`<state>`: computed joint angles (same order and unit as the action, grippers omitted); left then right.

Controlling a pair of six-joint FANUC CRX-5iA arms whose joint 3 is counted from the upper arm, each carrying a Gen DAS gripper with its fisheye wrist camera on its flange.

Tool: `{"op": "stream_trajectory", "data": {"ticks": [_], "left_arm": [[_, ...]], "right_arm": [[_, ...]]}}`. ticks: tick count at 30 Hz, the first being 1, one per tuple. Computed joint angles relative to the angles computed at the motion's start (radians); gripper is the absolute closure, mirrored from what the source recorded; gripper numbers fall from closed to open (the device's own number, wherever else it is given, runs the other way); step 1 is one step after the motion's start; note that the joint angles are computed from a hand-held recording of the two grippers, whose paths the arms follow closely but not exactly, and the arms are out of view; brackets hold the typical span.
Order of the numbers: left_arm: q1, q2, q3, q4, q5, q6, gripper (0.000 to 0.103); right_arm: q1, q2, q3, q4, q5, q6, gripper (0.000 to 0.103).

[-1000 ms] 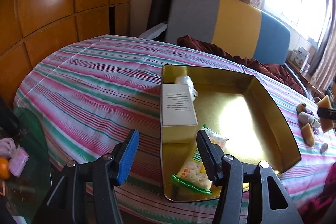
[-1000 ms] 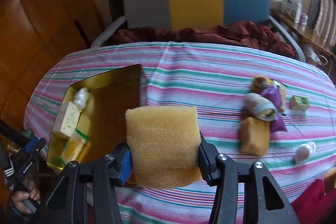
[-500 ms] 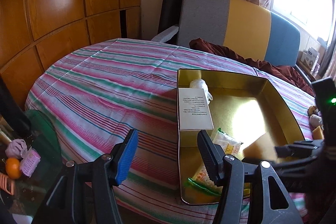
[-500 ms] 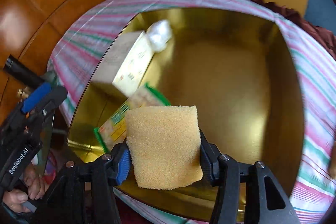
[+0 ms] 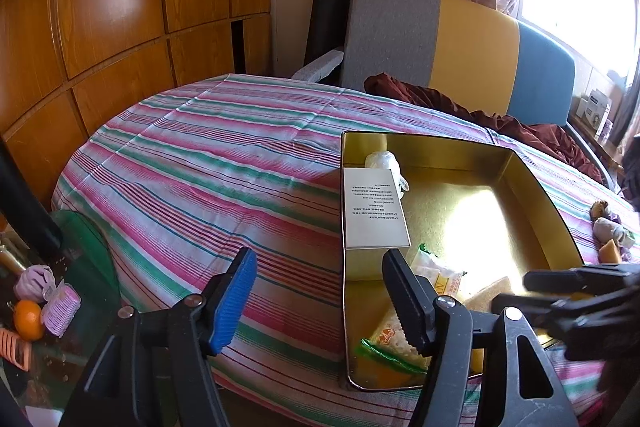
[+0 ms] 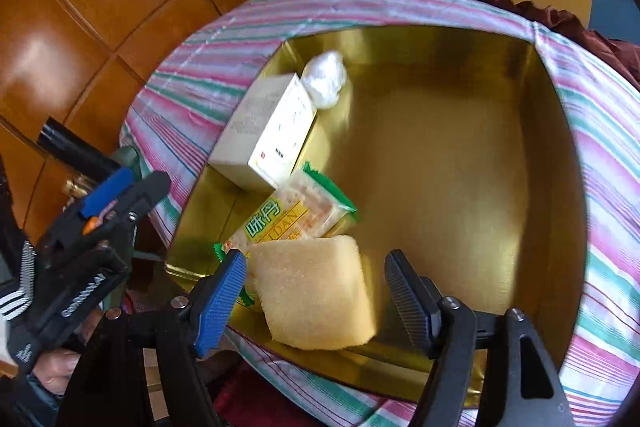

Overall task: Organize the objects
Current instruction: 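Move both tools back toward the remaining items on the cloth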

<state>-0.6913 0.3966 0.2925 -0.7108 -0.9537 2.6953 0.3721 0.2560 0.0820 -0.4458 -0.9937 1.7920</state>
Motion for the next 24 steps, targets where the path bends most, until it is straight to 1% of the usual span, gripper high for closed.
{"op": "stream_trajectory", "data": {"ticks": [4, 7, 13, 18, 24], "left_arm": [[-0.007, 0.003, 0.008, -0.002, -0.001, -0.010, 0.036], [-0.015, 0.004, 0.014, -0.003, 0.001, -0.016, 0.035], [-0.022, 0.008, 0.025, 0.020, 0.033, -0.059, 0.035], [-0.028, 0.015, 0.041, 0.054, 0.087, -0.126, 0.035], [-0.024, 0.069, 0.116, 0.159, 0.125, -0.254, 0.036]], "right_arm": [[-0.033, -0.040, -0.027, -0.005, 0.030, -0.001, 0.030], [-0.055, -0.068, -0.053, 0.024, 0.054, -0.020, 0.030], [-0.127, -0.106, -0.098, 0.078, 0.099, -0.093, 0.030], [-0.208, -0.124, -0.124, 0.136, 0.129, -0.169, 0.030], [-0.342, -0.138, -0.141, 0.199, 0.186, -0.281, 0.030]]}}
